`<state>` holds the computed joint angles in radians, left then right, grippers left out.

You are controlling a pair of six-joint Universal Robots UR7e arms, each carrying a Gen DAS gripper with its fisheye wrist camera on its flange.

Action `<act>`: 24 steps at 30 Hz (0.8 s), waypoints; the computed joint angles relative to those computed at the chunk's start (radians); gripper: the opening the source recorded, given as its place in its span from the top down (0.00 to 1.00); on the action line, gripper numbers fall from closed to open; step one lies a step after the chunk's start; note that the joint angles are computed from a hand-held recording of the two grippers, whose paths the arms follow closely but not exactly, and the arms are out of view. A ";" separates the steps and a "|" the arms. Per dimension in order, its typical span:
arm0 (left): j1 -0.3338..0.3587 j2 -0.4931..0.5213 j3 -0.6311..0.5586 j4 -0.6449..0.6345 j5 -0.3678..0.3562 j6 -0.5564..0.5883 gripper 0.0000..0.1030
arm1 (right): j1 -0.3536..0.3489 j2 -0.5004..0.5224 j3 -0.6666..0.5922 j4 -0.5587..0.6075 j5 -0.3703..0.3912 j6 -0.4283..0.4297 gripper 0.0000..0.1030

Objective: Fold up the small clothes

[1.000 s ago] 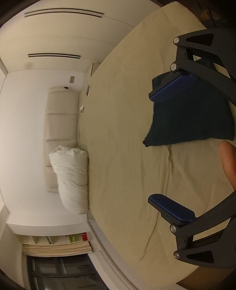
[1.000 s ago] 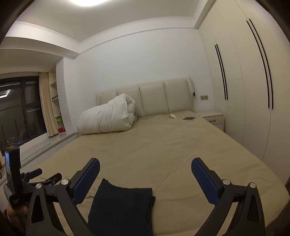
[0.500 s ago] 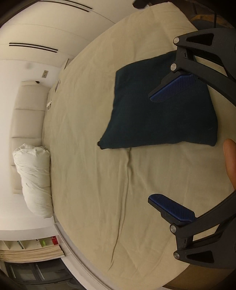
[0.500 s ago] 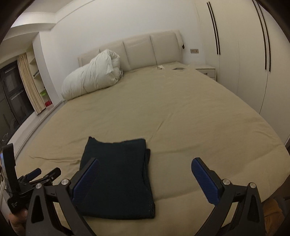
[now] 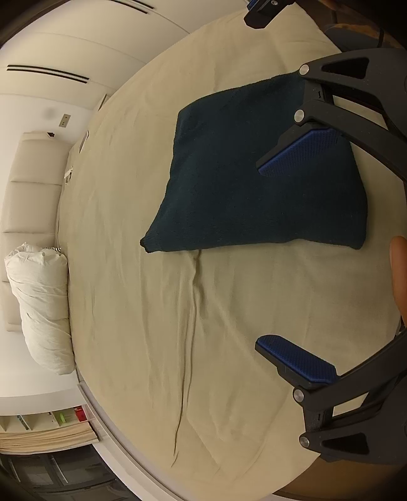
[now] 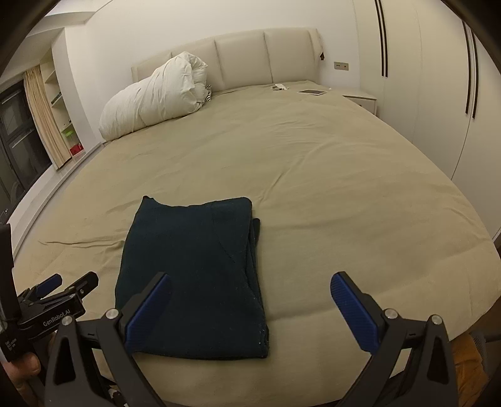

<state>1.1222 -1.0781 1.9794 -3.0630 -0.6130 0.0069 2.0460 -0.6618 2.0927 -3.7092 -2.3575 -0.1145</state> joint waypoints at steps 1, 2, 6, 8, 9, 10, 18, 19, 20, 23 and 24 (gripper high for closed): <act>-0.001 -0.001 0.001 0.004 0.001 -0.004 0.00 | 0.002 0.002 -0.002 0.000 0.000 -0.008 0.00; -0.002 -0.002 0.002 0.006 0.002 -0.005 0.00 | 0.002 0.004 -0.002 0.000 0.001 -0.014 0.00; -0.004 -0.004 0.004 0.009 0.004 -0.006 0.00 | 0.002 0.003 -0.003 0.011 0.009 -0.023 0.00; -0.004 -0.003 0.004 0.010 0.004 -0.008 0.00 | 0.000 0.001 0.000 0.015 0.011 -0.018 0.00; -0.004 -0.003 0.003 0.011 0.005 -0.009 0.00 | -0.001 -0.001 0.000 0.018 0.012 -0.017 0.00; -0.004 -0.003 0.003 0.013 0.005 -0.010 0.00 | -0.002 -0.002 0.000 0.021 0.012 -0.017 0.00; 0.001 0.002 -0.001 0.020 0.000 -0.008 0.00 | -0.004 0.004 -0.002 0.018 0.011 -0.024 0.00; 0.001 0.002 -0.002 0.022 0.000 -0.008 0.00 | -0.004 0.005 -0.001 0.017 0.009 -0.028 0.00; 0.002 0.002 -0.002 0.022 -0.001 -0.008 0.00 | -0.004 0.005 0.001 0.016 0.010 -0.030 0.00; 0.002 0.002 -0.001 0.021 -0.001 -0.009 0.00 | -0.003 0.009 0.000 0.019 0.009 -0.034 0.00; 0.002 0.002 -0.001 0.022 -0.001 -0.009 0.00 | -0.003 0.009 -0.001 0.022 0.009 -0.035 0.00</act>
